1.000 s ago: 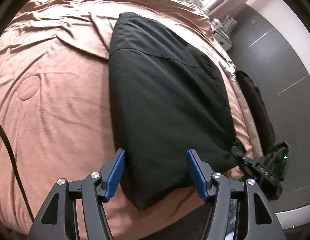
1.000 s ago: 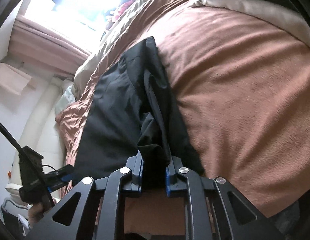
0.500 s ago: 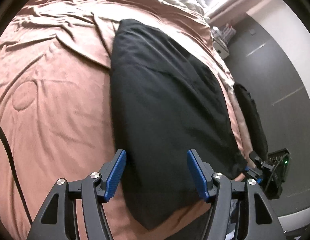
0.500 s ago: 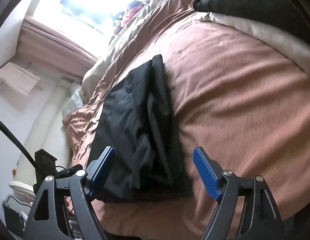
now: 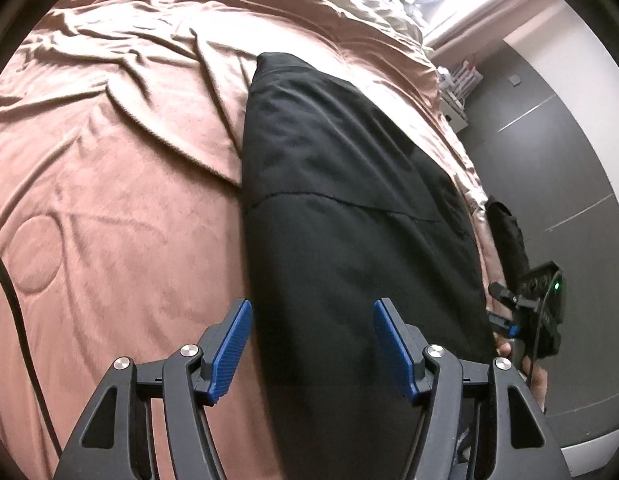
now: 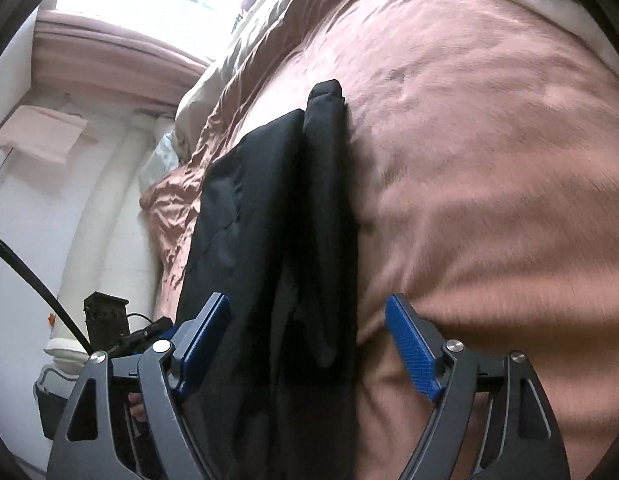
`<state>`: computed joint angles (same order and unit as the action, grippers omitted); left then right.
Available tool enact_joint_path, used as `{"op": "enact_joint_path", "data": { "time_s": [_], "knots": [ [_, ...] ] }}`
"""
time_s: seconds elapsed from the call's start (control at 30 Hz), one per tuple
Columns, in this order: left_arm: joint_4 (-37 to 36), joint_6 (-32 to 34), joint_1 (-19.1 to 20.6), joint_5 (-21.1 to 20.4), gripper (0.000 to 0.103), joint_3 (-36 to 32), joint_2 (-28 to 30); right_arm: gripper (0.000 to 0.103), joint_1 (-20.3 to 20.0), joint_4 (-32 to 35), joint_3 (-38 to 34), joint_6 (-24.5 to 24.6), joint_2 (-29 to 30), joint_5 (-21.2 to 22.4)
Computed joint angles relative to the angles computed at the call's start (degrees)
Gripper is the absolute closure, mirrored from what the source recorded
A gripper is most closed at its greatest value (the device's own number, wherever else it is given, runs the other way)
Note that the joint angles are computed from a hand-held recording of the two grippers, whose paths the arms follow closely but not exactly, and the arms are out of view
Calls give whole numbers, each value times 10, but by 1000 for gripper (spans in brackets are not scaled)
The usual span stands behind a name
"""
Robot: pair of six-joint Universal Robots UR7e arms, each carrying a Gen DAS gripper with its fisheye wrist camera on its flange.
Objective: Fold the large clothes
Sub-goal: 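Close both tools on the end of the folded jacket bundle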
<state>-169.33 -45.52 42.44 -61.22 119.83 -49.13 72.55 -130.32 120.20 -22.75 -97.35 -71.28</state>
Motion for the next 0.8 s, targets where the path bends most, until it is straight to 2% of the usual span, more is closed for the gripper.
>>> {"op": "enact_joint_path", "data": {
  "time_s": [0.17,0.27,0.37,0.53,0.57,0.7,0.8],
  "knots": [
    [-2,17,17,4,39,-18,12,24,25,29,-49,8,62,-8],
    [-5,26,21,14,39,-29,20,29,37,30,-70,25,89,-13],
    [-14,34,22,29,43,-36,27,35,44,46,-97,28,120,-2],
    [-4,31,29,33,44,-53,36,36,58,71,-130,25,164,5],
    [-2,29,31,34,46,-56,38,40,62,71,-135,26,172,3],
    [26,12,28,47,64,-63,39,73,76,56,-141,36,181,-23],
    [34,3,22,52,75,-63,32,85,88,28,-123,26,158,-26]
  ]
}}
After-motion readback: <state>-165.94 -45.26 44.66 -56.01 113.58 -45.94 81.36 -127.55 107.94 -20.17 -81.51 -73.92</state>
